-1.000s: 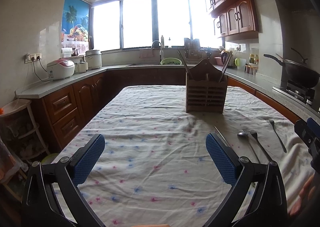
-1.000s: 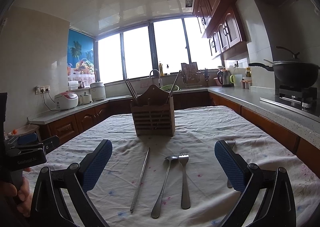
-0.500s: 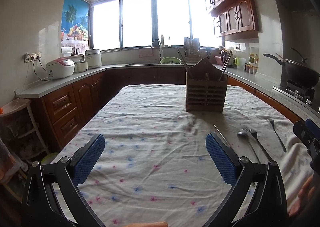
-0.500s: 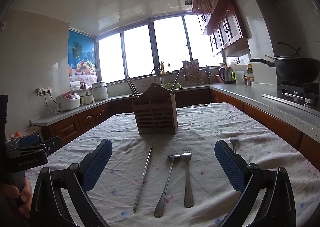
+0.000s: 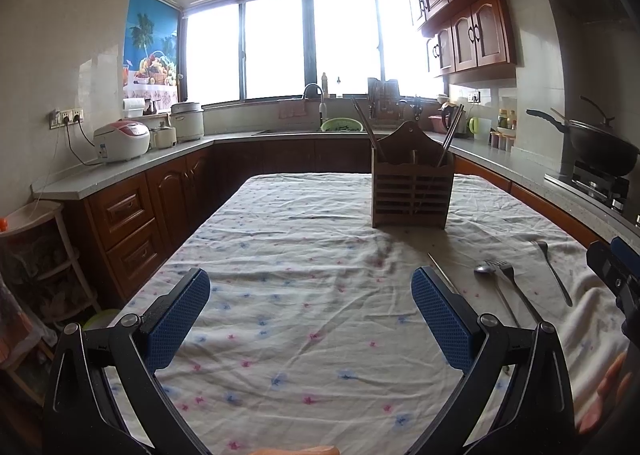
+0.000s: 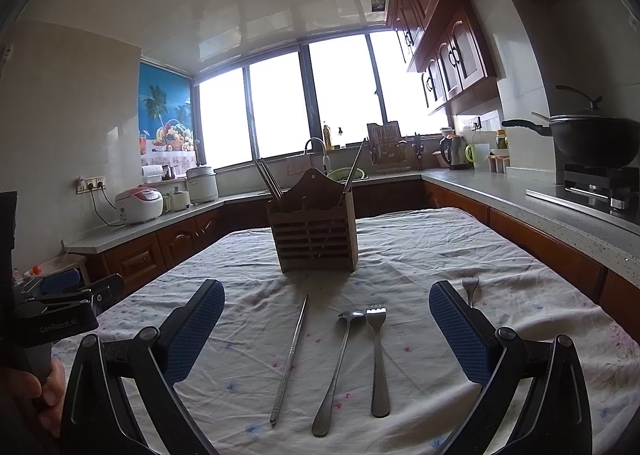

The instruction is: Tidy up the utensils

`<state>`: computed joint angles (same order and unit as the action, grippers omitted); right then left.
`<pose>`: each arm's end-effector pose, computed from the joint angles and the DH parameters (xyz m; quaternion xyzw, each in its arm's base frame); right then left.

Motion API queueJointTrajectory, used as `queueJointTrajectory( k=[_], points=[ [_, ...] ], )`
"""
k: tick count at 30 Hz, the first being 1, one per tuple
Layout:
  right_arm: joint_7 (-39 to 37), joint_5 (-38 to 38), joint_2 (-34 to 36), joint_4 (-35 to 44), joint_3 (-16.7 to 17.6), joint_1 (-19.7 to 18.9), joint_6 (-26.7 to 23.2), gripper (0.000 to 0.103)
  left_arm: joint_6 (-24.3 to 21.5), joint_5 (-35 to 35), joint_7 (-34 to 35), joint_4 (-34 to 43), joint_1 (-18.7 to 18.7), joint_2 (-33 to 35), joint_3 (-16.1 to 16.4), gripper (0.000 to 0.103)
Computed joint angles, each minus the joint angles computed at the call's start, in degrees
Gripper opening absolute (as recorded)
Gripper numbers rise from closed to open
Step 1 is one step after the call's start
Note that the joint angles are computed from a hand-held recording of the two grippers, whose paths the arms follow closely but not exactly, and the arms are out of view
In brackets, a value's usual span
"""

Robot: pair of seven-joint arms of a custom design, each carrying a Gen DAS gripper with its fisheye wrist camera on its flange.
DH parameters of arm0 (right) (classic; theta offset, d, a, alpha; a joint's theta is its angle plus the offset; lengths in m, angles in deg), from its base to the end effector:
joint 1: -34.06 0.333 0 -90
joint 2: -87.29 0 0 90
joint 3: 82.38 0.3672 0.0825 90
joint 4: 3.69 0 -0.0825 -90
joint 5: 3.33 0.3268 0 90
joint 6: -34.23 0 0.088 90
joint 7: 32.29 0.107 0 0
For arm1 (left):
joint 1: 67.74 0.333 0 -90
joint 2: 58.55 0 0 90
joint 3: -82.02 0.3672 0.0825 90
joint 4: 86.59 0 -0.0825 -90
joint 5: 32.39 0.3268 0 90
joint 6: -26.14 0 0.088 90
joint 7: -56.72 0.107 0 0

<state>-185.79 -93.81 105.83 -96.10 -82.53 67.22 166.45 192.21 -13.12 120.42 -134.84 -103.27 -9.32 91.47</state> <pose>0.5624 0.3417 0.5663 -0.4107 0.6695 -0.4609 0.4131 0.6687 -0.4354 0.5900 -0.4471 0.6830 -0.4738 0.3303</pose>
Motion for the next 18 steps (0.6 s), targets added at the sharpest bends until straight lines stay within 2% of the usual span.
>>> queueJointTrajectory(
  k=[18],
  points=[
    [0.33,-0.73,-0.22,-0.14,0.07,0.02,0.01,0.103,0.35,0.04,0.42,-0.46,0.16,-0.25,-0.22,0.103]
  ],
)
